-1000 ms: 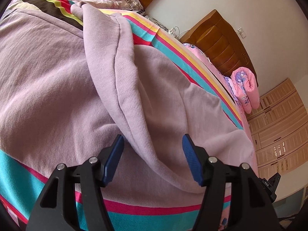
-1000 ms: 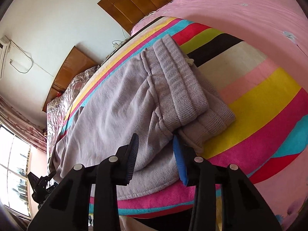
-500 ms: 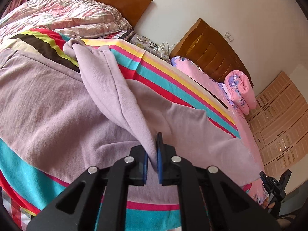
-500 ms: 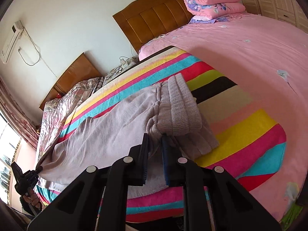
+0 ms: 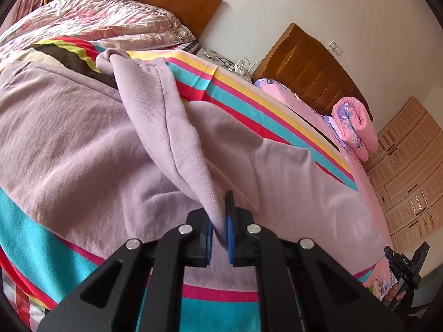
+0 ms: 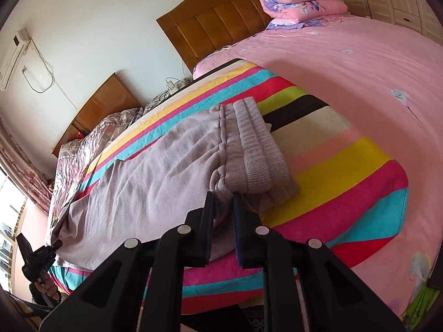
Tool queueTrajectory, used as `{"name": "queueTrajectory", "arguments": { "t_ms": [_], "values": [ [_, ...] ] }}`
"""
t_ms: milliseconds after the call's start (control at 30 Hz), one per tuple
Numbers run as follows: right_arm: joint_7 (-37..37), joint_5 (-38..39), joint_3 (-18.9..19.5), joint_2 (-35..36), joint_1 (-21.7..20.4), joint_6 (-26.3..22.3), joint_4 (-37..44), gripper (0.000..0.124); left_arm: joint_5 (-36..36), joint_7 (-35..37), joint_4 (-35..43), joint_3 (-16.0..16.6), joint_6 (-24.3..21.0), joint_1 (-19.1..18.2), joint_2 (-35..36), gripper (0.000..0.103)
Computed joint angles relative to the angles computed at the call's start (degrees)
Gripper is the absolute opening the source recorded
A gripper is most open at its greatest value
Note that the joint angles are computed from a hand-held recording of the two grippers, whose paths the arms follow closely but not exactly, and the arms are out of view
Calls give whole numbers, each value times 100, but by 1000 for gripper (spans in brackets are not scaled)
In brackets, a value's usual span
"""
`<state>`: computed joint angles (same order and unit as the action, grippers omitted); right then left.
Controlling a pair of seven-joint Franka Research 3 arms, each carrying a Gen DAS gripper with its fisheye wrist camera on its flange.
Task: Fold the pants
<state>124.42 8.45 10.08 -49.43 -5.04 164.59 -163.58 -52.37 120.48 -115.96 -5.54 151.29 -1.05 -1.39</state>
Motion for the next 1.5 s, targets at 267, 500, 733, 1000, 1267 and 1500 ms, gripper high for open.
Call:
{"name": "queueTrajectory", "arguments": {
  "t_ms": [267, 500, 733, 1000, 1267, 1500],
  "values": [
    [182, -68, 236, -28, -77, -13, -158, 14, 56, 305, -108, -70, 546, -53, -4, 8],
    [63, -101, -9, 234, 128, -217, -208, 16, 515, -46, -564, -34, 507, 19, 13, 20],
    [668, -887, 624, 11, -554, -814, 371, 62, 1527, -1245, -765, 9, 1198, 47, -248, 63],
    [-1422, -1273, -42, 3309, 671, -804, 3035, 62, 1721, -168, 1526, -207, -174, -326, 847, 84],
    [-2121, -842, -762, 4870, 1265, -1349, 4447, 62, 3725, -1116, 4634, -633, -1966, -867, 3463, 83],
    [-1022, -1807, -842, 4533, 1267, -518, 3985, 70, 4241, -1401, 4799, -984, -1539, -704, 3797, 86]
  ]
}}
